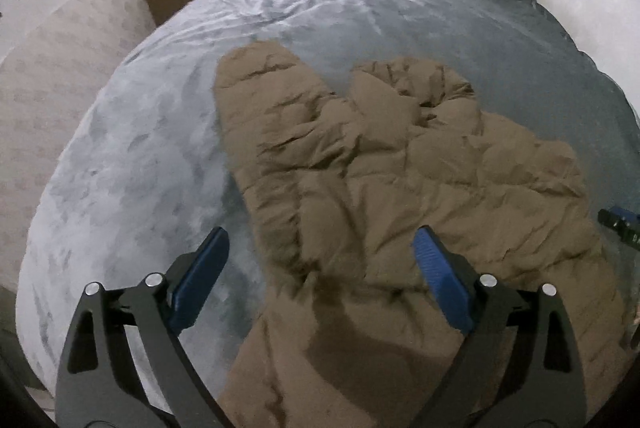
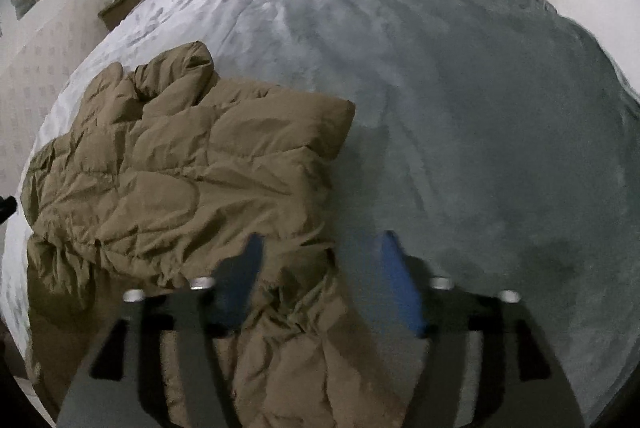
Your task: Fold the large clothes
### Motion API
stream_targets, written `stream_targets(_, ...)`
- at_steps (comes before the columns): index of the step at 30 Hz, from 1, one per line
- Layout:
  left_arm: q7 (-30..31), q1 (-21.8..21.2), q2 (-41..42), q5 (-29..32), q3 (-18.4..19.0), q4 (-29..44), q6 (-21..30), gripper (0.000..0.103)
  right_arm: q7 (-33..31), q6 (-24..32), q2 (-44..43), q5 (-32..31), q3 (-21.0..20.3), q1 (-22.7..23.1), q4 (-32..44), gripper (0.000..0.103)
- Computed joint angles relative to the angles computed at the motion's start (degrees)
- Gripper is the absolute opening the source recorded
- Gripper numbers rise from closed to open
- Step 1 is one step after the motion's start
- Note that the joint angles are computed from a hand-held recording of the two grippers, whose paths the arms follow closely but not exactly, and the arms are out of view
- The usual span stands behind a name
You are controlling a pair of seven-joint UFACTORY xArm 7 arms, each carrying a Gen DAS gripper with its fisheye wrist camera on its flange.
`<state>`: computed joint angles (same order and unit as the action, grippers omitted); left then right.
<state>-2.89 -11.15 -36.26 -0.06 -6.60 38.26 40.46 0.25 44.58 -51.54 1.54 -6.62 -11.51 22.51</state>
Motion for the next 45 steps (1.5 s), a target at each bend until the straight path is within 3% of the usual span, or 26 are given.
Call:
stream_targets(4,-0.39,0.34,9.39,0.65,-0.79,4.04,1.75,0.064,-0.15,-2.15,5.31,2.62,-0.96,2.24,0.6,0.069)
stream_targets(7,-2.13,1.35,15.21,2.9,-1.35,5.47,2.32,0.063,-0.38,-4.56,10.9,3.97,-0.77,3.5,1.47,0.069)
stream_targets(9,-2.53,1.13,16.37,3.72,-1.32,5.35,1.98,0.063,-1.96,-5.67,14.22,5.49,-1.53,5.08,2.25,0.064)
stream_targets(11,-3.38,0.92,16.35,4.6,-1.58,4.91,1.38,0.064,-3.29,-6.12,17.14,4.45,-0.06,5.52,3.14,0.03)
stream_targets(14,-5.49,0.55,15.71,6.47,-2.69,4.96,2.19,0.064,0.32,-6.45,16.17,-1.36,5.22,2.77,3.35,0.014)
stream_targets(16,-6.6,-0.24,14.34,7.13,-3.4,4.89,2.58,0.064,3.76,-6.39,13.2,-5.98,8.1,0.46,2.94,0.01)
stream_targets(22,-5.23,-4.79,11.14,3.66,-3.69,2.8,1.0,0.068,8.55,-0.19,4.5,-20.62,12.94,-5.22,3.15,0.009)
stream_targets(24,-4.66,-5.9,12.84,1.76,-3.45,2.83,1.02,0.068,7.39,0.44,5.05,-22.04,10.56,-5.34,2.8,0.01)
stream_targets(27,-8.69,-5.11,15.57,4.54,-5.81,3.22,1.06,0.068,5.27,0.02,6.17,-20.88,7.23,-3.86,1.31,0.016)
stream_targets(31,-9.99,-6.51,12.43,4.8,-5.68,3.15,0.85,0.064,5.62,-1.81,3.02,-16.81,4.24,-3.54,0.06,0.029)
stream_targets(33,-10.48,-6.61,10.83,6.14,-6.52,3.27,0.08,0.064,5.35,-3.57,-0.49,-15.33,3.61,-3.72,-0.9,0.042)
stream_targets(34,-11.01,-6.4,10.55,7.31,-7.25,3.82,-0.28,0.064,5.74,-4.74,-1.16,-14.88,4.36,-3.71,-0.63,0.053)
stream_targets(35,-11.2,-6.46,10.95,7.75,-7.56,4.55,-0.41,0.064,5.79,-5.97,-1.67,-14.57,5.03,-3.37,-0.6,0.057)
stream_targets(38,-11.47,-6.37,15.77,8.0,-7.41,8.1,-1.36,0.061,6.03,-8.18,0.82,-14.64,7.32,-2.81,0.93,0.057)
stream_targets(40,-13.79,-5.7,20.42,9.5,-8.06,10.81,-0.9,0.043,6.39,-9.9,4.59,-15.0,8.51,-2.53,1.62,0.055)
stream_targets(41,-14.71,-5.65,21.87,10.19,-7.98,11.72,0.14,0.036,7.18,-10.26,6.98,-15.32,9.27,-2.88,1.87,0.048)
stream_targets(42,-16.28,-5.5,23.57,11.37,-8.06,12.62,0.68,0.035,7.3,-10.41,9.05,-14.92,8.83,-2.52,2.15,0.04)
stream_targets(43,-17.01,-5.78,24.4,12.07,-7.88,12.92,0.46,0.035,8.29,-11.28,12.02,-14.77,9.23,-2.45,2.87,0.024)
stream_targets(45,-17.63,-6.32,25.59,13.54,-7.46,13.42,0.49,0.035,8.81,-10.82,13.86,-15.44,8.59,-3.05,2.4,0.018)
